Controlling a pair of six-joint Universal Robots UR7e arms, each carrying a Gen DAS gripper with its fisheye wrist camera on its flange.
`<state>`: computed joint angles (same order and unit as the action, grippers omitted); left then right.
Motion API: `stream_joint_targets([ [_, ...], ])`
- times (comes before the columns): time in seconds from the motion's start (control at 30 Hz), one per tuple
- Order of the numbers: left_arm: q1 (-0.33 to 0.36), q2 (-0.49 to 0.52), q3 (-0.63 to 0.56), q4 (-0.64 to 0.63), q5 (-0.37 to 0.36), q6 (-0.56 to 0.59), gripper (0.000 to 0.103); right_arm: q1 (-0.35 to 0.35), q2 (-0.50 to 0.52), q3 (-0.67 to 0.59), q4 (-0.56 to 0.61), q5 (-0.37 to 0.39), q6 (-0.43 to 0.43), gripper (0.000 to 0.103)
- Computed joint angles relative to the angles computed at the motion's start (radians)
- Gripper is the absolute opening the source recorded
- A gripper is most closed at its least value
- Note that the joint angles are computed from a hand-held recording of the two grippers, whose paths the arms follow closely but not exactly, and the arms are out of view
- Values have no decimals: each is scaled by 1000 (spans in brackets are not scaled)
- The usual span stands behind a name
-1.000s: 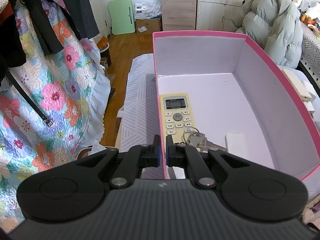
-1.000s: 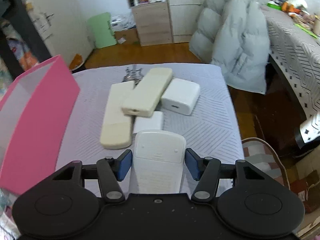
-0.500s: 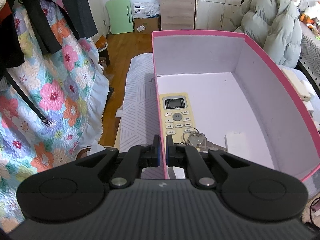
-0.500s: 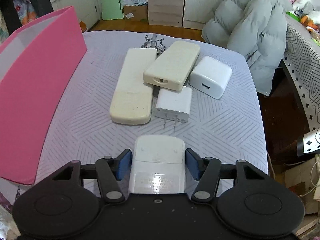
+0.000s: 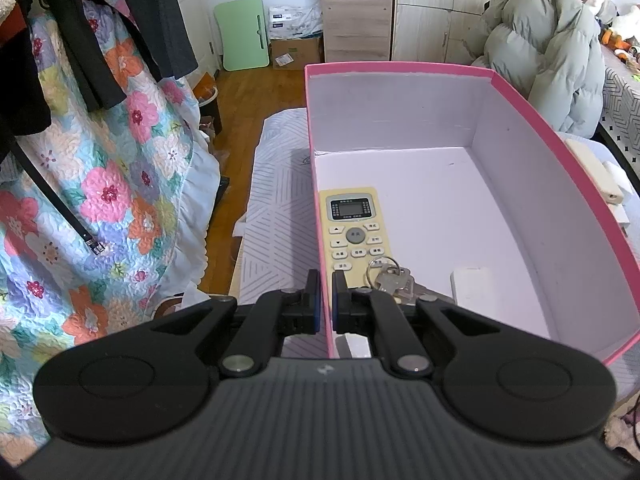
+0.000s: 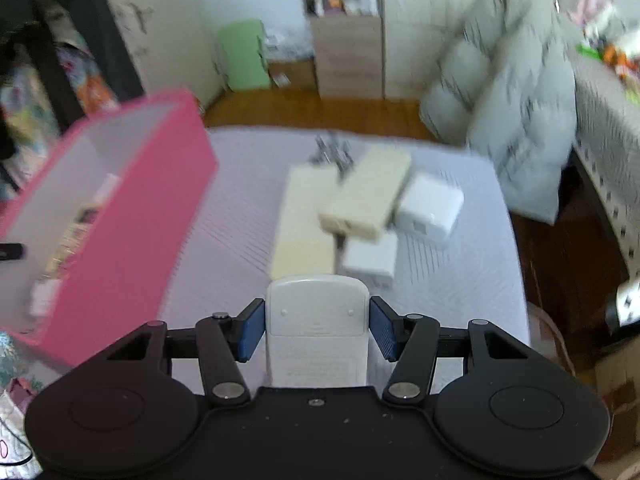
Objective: Organize rigid objects
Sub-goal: 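Carry the white TCL remote into the pink box and release it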
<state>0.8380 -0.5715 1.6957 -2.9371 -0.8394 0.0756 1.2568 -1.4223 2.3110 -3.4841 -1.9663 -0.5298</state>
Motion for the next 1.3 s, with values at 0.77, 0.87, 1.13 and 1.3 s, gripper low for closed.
stream_joint_targets([
  [0.77,11,-12,-5,12,-32,-12,5,230,87,-171,219,315,-305,61],
  [0.87,14,-15,-8,20,-42,-24,5,230,171,-229,278,310,-306,61],
  [1.13,18,-15,-3,6,-54,-8,5,157,189,-258,433,370,-271,61],
  [1.3,19,-16,2,-3,-55,-2,6,101,162,-248,491,441,-309,61],
])
